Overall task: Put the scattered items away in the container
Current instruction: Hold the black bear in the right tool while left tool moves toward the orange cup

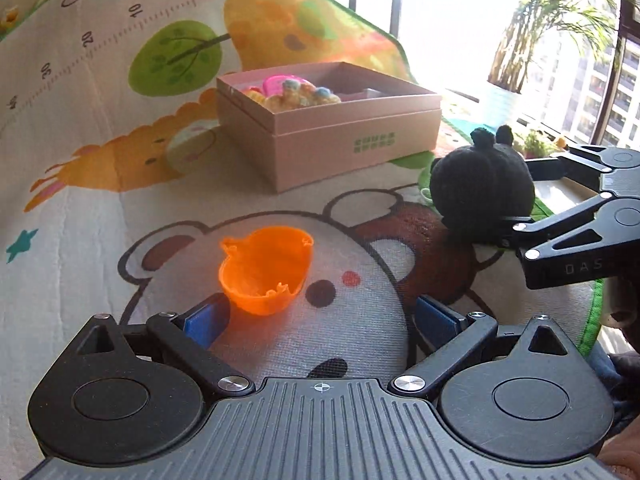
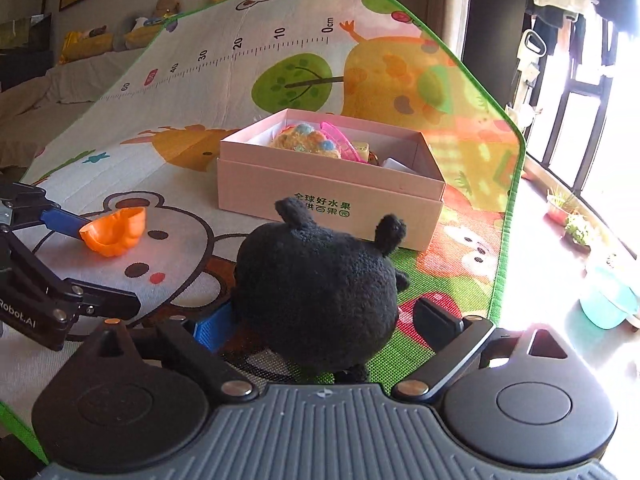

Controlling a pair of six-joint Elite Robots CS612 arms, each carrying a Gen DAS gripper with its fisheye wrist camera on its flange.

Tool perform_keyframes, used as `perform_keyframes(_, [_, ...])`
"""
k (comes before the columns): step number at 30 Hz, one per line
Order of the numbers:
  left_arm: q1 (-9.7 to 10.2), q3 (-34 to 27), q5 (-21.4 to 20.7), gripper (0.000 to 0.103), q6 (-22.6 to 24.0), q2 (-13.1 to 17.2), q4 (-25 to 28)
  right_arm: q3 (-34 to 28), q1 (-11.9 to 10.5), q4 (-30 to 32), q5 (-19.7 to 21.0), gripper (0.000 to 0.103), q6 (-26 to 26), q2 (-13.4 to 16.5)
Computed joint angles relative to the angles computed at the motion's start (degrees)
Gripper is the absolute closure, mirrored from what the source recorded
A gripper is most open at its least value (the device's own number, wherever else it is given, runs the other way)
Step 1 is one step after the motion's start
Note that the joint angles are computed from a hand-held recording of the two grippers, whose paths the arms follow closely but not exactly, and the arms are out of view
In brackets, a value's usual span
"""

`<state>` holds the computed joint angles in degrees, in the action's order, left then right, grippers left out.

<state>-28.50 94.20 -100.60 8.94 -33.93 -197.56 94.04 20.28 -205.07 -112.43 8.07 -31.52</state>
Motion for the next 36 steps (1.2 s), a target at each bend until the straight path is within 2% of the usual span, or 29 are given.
perform_keyframes(3, [-0.4,-0.32,4.69,0.002,-1.67,0.01,0.09,0.27,-0.47,0.42,1.03,0.004,2.52,0.14])
perform_keyframes(8, [-0.92,-0.46,12.24,0.002,0.46,0.03,-1.13,0.69,-0.91,-0.83,2.93,0.0,3.37,0.24])
perform_keyframes(15, [-0.81,-0.97,16.39,0.002,0.71,-0.02,-0.25,1.07,-1.44,-0.01,4.71,0.0,5.55,-0.09])
perform_keyframes(21, [-0.59,-0.91,20.52,0.002,2.11,-0.08,-0.35,1.0,-1.38,-0.11,4.55,0.0,5.76,-0.01])
perform_keyframes(25, [0.06,-0.94,22.33,0.002,1.03,-0.28,0.42,1.02,-1.41,-0.24,4.76,0.0,5.93,0.01])
perform_keyframes(28, [0.8,-0.62,21.21,0.002,0.26,-0.62,0.54,1.05,-1.46,-0.24,5.06,0.0,5.93,-0.02])
perform_keyframes(32, [2.2,0.3,12.28,0.002,1.28,-1.54,0.46,1.05,-1.5,-0.14,5.21,0.0,6.06,-0.04])
perform_keyframes(36, [1.94,0.87,9.21,0.002,3.93,-1.77,0.41,1.06,-1.53,-0.14,5.28,0.0,6.06,-0.05])
